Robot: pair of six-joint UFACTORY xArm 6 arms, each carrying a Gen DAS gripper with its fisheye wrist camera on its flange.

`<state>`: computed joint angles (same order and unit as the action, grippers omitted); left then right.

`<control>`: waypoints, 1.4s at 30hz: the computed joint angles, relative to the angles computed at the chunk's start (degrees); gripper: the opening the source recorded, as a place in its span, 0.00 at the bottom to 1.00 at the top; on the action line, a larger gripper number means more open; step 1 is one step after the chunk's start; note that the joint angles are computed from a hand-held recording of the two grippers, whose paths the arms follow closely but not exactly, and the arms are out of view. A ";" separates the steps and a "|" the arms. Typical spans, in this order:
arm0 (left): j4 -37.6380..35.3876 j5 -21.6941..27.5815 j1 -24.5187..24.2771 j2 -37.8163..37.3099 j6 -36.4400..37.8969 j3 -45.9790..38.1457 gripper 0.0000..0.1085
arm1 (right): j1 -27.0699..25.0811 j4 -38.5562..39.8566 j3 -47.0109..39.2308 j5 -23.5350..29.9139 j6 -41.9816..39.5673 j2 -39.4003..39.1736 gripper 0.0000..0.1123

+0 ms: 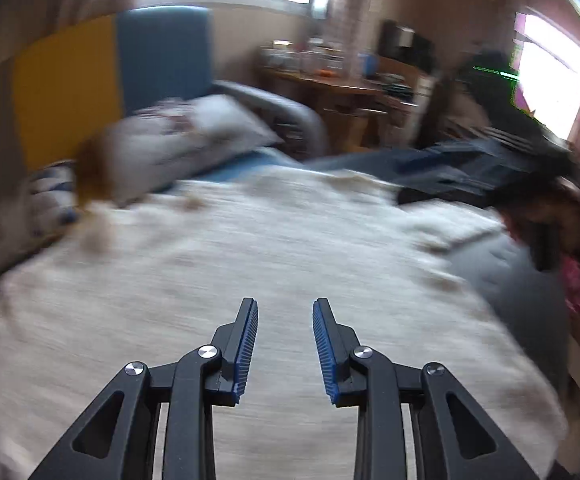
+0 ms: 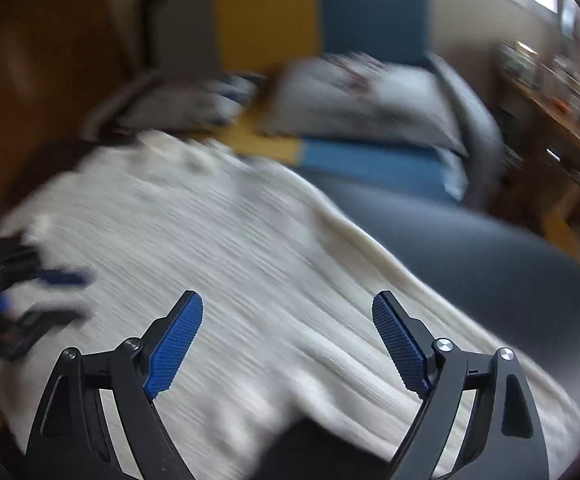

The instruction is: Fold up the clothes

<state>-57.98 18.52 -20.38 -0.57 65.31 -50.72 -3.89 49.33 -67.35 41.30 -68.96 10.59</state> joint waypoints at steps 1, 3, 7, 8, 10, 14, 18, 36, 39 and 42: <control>3.05 -0.26 2.55 1.85 -1.75 -2.30 0.26 | 1.50 0.54 -2.01 1.04 0.08 1.46 0.80; 6.67 -2.60 5.92 5.22 -0.80 -6.37 0.26 | 4.46 0.63 -4.99 0.58 0.06 4.09 0.80; 9.10 3.39 12.26 12.30 6.45 -16.34 0.26 | 9.03 -1.84 -9.64 3.01 0.67 9.37 0.72; 10.12 5.71 13.58 14.09 7.30 -18.97 0.26 | 9.98 -1.74 -10.10 3.94 0.12 9.96 0.72; 12.58 12.33 15.37 17.33 6.59 -23.88 0.26 | 11.12 -1.04 -11.36 5.89 -0.31 11.21 0.72; 10.77 18.97 14.78 19.67 12.11 -28.43 0.26 | 10.96 1.92 -12.91 3.97 0.46 12.97 0.72; 15.83 21.83 11.28 22.38 14.78 -32.65 0.26 | 10.43 -1.71 -12.79 0.50 4.56 14.35 0.66; 27.22 41.13 7.67 41.70 -2.14 -60.35 0.26 | 8.06 -2.45 -8.98 -0.14 2.15 10.94 0.66; 26.89 43.19 7.84 43.75 -6.65 -63.41 0.25 | 7.57 -3.57 -8.34 -1.80 2.87 10.44 0.66; 23.76 38.13 7.64 40.94 -6.08 -58.54 0.05 | 7.14 -4.85 -8.25 -4.57 4.74 10.84 0.66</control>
